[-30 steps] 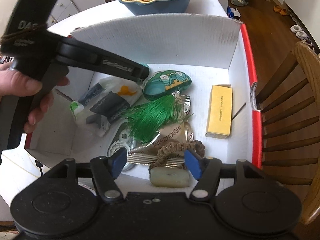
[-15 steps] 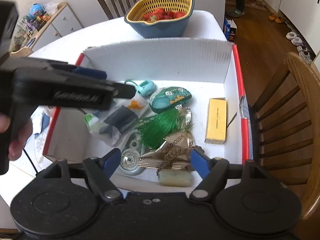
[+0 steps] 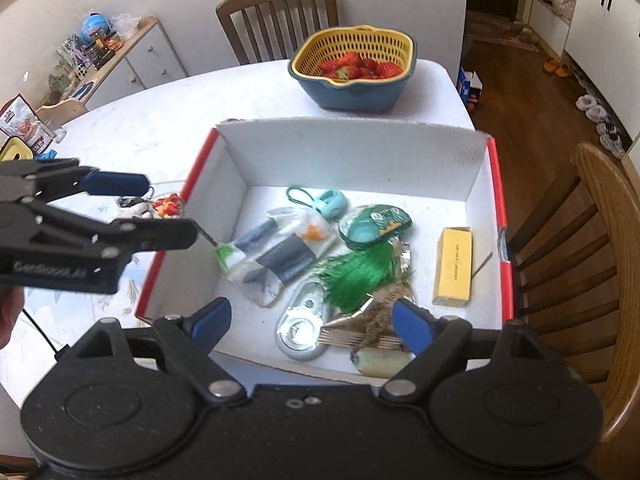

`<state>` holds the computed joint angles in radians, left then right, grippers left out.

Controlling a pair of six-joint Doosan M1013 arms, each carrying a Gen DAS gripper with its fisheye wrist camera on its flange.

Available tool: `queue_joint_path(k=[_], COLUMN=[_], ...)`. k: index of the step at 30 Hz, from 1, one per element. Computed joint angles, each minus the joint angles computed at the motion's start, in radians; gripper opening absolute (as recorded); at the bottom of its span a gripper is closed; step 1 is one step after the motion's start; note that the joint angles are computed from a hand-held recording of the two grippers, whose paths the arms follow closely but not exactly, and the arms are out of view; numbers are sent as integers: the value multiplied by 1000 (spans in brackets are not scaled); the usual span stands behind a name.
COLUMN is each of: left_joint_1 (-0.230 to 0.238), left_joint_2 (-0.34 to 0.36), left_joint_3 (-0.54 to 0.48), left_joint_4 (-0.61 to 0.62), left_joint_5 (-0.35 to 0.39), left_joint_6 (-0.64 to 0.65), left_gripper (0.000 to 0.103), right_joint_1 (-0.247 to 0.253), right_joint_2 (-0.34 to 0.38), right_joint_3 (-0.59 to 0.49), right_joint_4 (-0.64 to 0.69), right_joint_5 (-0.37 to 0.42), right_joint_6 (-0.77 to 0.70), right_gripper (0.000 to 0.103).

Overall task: Organize objects
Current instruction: 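Move the right tool to the white plush keychain while the left tool reaches the bead bag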

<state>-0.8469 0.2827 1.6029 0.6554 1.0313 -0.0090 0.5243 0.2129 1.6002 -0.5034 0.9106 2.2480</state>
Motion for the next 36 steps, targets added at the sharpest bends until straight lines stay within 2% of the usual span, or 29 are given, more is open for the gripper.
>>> queue_joint_path(k=[9, 13, 18, 29, 36], left_joint_1=[-66, -104, -148, -215, -240], left_joint_2=[-88, -129, -181, -261, -286], left_joint_3=[111, 167, 237, 368, 440], left_joint_4=[63, 102, 135, 99, 79], left_joint_5=[3, 20, 55, 107, 76], left_joint_6=[-140, -212, -306, -407, -429], left_gripper=[89, 101, 102, 102, 102], right_joint_1=[53, 81, 115, 177, 199], right_joint_2=[19, 34, 61, 154, 234], right_joint_3=[-17, -28, -47, -121, -195], right_joint_4=[-49, -68, -87, -83, -72], right_joint_5=[-8, -8, -5, 17, 44], right_joint_6=[61, 97, 141, 181, 184], right_gripper=[92, 92, 93, 93, 93])
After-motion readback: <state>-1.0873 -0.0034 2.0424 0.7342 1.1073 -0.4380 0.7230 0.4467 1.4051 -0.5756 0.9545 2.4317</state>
